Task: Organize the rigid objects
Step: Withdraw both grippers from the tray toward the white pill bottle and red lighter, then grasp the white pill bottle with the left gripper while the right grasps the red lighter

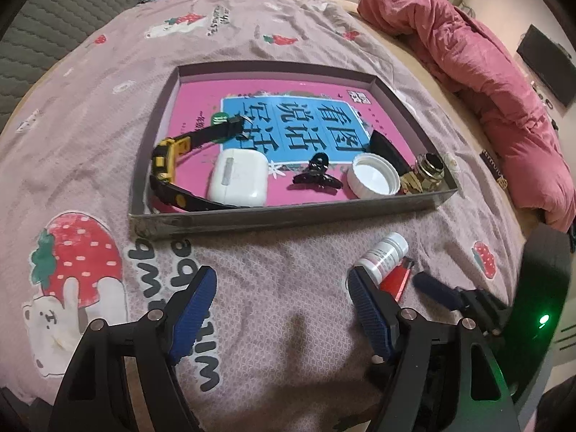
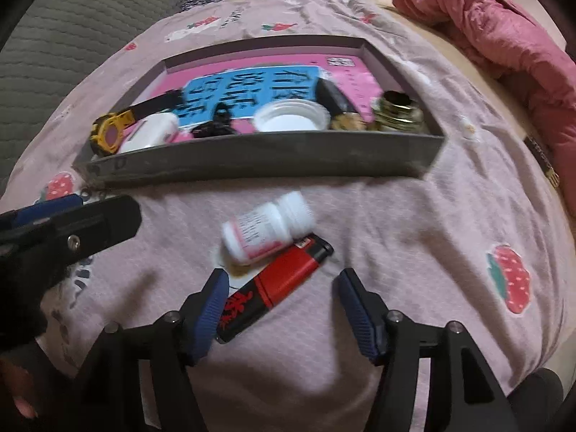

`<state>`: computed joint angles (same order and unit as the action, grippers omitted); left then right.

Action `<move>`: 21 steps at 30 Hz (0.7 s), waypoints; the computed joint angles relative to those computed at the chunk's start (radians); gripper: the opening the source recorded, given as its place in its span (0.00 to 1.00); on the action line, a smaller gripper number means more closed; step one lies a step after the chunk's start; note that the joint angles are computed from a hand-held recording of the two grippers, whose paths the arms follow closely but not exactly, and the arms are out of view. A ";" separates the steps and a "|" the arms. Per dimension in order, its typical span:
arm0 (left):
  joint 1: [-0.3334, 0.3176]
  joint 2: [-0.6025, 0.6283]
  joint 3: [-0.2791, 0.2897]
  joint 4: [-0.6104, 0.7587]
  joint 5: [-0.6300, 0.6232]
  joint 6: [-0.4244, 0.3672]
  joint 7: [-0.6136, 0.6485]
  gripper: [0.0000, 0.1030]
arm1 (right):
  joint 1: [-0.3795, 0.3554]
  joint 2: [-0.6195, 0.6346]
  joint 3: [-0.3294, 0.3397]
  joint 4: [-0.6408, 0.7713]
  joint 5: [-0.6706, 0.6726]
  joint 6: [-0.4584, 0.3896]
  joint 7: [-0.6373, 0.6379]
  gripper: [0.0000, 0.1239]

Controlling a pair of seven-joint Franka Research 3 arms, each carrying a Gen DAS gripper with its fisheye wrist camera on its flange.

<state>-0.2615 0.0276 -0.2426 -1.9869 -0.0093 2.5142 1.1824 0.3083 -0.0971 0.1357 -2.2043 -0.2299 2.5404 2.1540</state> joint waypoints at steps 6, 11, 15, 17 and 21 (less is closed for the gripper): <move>-0.012 0.044 -0.016 0.039 0.000 -0.008 0.061 0.75 | -0.014 -0.046 -0.020 -0.057 0.078 0.048 -0.100 0.50; -0.026 0.090 -0.035 0.088 -0.005 -0.008 0.143 0.74 | -0.033 -0.060 -0.016 -0.071 0.101 0.053 -0.134 0.50; -0.040 0.145 -0.046 0.157 0.026 -0.037 0.219 0.74 | -0.043 -0.073 -0.015 -0.083 0.119 0.050 -0.158 0.50; -0.041 0.172 -0.052 0.187 0.022 -0.054 0.259 0.74 | -0.045 -0.072 -0.015 -0.083 0.129 0.047 -0.174 0.50; -0.052 0.213 -0.053 0.231 0.043 -0.087 0.279 0.74 | -0.048 -0.072 -0.015 -0.084 0.149 0.050 -0.190 0.50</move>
